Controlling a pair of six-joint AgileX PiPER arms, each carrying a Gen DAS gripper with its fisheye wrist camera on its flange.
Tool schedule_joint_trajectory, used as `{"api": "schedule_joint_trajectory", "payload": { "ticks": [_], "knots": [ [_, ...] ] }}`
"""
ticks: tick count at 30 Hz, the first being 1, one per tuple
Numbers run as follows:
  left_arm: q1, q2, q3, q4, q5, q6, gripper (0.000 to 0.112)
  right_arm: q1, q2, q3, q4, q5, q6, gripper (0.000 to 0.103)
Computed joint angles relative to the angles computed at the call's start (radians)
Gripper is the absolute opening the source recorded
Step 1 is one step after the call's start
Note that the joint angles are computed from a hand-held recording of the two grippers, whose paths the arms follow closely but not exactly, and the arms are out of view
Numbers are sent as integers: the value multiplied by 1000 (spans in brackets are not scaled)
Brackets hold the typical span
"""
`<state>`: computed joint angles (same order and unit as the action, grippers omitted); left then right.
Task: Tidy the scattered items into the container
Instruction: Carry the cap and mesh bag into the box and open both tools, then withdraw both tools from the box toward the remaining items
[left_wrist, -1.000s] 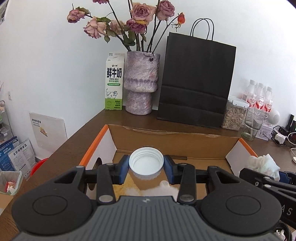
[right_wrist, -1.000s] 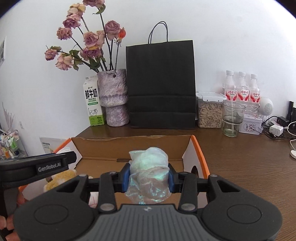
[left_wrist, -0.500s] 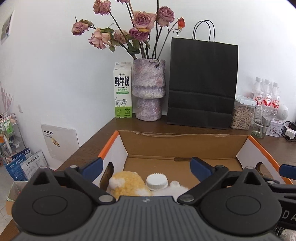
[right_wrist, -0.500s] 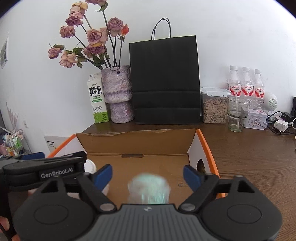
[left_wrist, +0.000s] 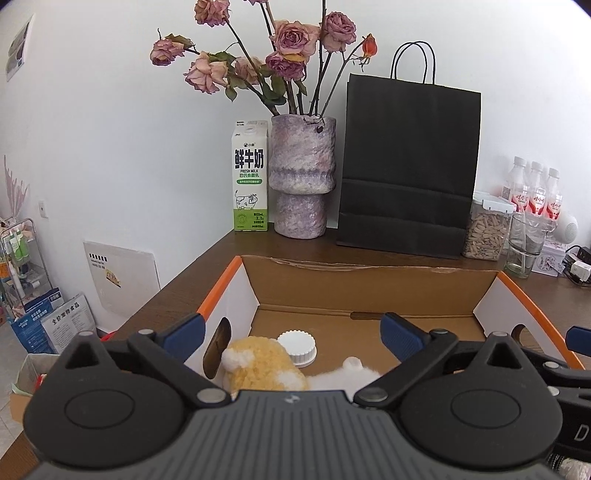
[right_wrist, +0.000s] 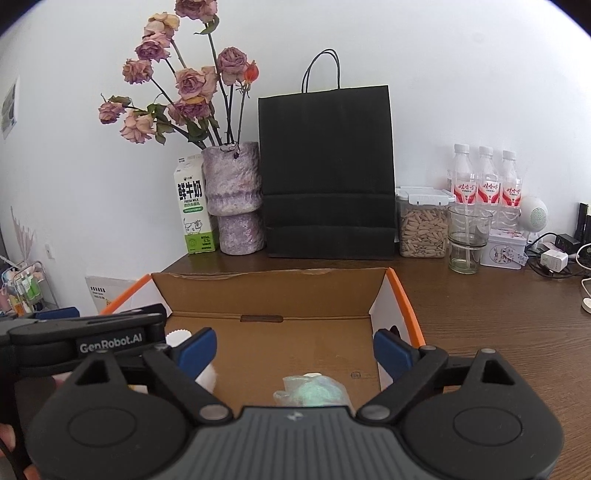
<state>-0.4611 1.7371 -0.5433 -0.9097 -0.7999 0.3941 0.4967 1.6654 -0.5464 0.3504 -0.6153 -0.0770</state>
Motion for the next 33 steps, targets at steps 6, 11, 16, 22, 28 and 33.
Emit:
{"api": "schedule_joint_trajectory", "payload": {
  "ticks": [6,11,16,22,28,33],
  "knots": [
    [-2,-7,8,0,-1,-1,103,11,-9,11,28,-15,-20,92],
    [-4,-18,32,28,-22,-36,103,18,-23,28,36,-30,-24,92],
    [-7,-18,92,99,-81,-128,103,44,-46,73,57,-79,-42,92],
    [-28,-100,182,88,-131,-156,103,84,-108,132,100,-137,-75,92],
    [-42,-239,266,32,-109,-99,103,142,-228,212,190,-134,-157,92],
    [-89,-336,344,-39,-117,-46,103,188,-299,288,285,-130,-223,92]
  ]
}}
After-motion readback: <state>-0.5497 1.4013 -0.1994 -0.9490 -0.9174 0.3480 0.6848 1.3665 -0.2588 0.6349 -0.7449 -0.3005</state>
